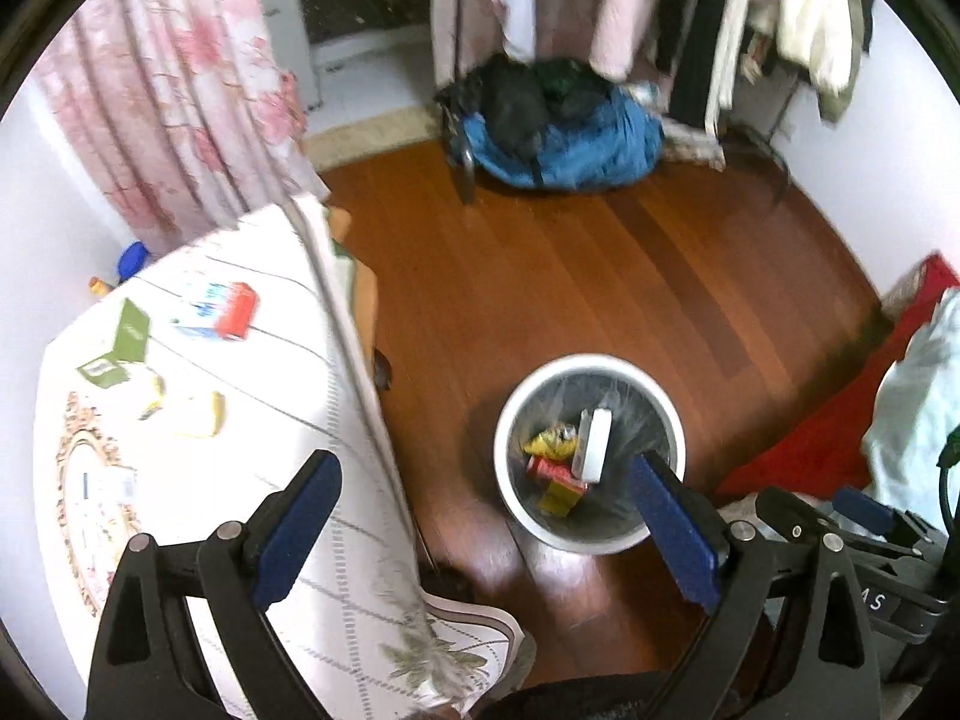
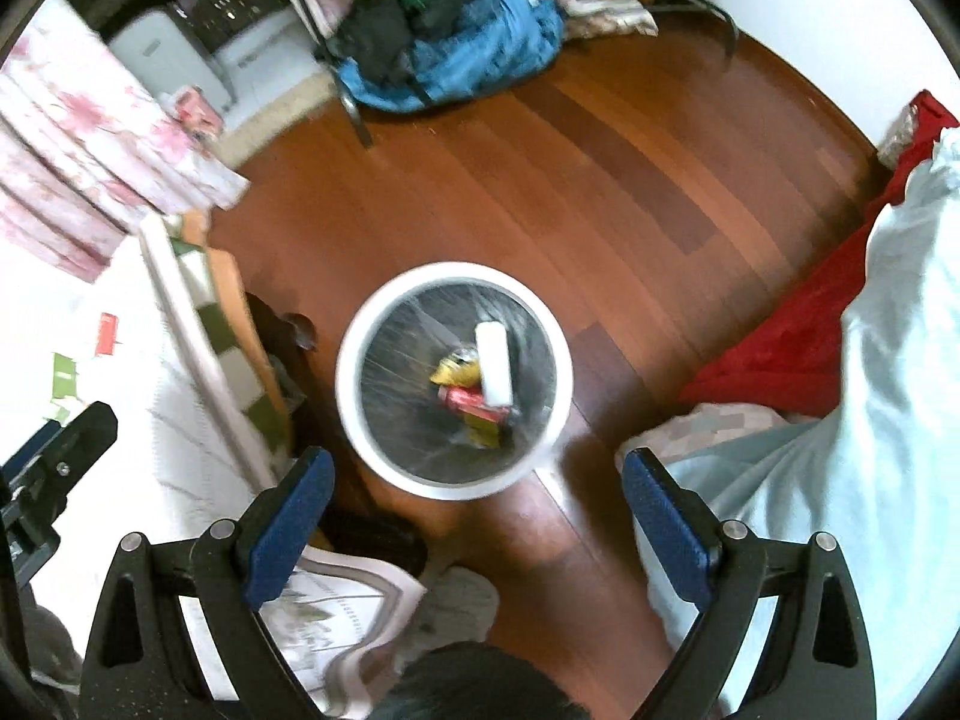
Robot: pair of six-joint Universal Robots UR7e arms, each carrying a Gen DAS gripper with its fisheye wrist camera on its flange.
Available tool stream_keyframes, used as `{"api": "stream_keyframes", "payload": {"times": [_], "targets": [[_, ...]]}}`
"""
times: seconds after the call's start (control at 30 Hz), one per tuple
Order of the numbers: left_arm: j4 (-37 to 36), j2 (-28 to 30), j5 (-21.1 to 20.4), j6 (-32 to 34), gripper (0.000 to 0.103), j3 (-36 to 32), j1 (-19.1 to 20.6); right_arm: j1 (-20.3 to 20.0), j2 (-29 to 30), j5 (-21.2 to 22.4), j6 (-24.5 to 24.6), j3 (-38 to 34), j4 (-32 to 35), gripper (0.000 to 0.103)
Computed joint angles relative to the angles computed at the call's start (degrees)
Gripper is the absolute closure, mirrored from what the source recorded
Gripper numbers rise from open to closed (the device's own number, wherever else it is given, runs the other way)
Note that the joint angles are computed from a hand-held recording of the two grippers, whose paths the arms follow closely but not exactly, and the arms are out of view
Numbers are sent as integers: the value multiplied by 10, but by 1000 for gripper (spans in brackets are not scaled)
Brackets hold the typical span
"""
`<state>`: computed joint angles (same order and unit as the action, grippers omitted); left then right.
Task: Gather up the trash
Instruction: 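Grasp the white medicine box with the left tool while the right tool grasps the orange peel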
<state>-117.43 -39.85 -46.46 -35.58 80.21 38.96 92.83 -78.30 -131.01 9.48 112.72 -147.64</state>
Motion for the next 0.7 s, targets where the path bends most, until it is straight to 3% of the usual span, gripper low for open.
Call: {"api": "stream_keyframes", "payload": {"times": [0.17,0.37,0.53,0.67,0.7], "targets": [[-11,-82,53,-36,5,45,6,68,32,13,5,-40,11,5],[86,-187,108,-157,5,95,56,131,161,45,3,-130,34,5],[158,-252,104,-265,5,132,130,145,290,91,13,-218,48,5],[132,-265,62,-279,5,144,192,141,386,127,35,-299,70,7],[124,-264,53,-280,5,144,201,140,401,126,36,-314,74,14]]}}
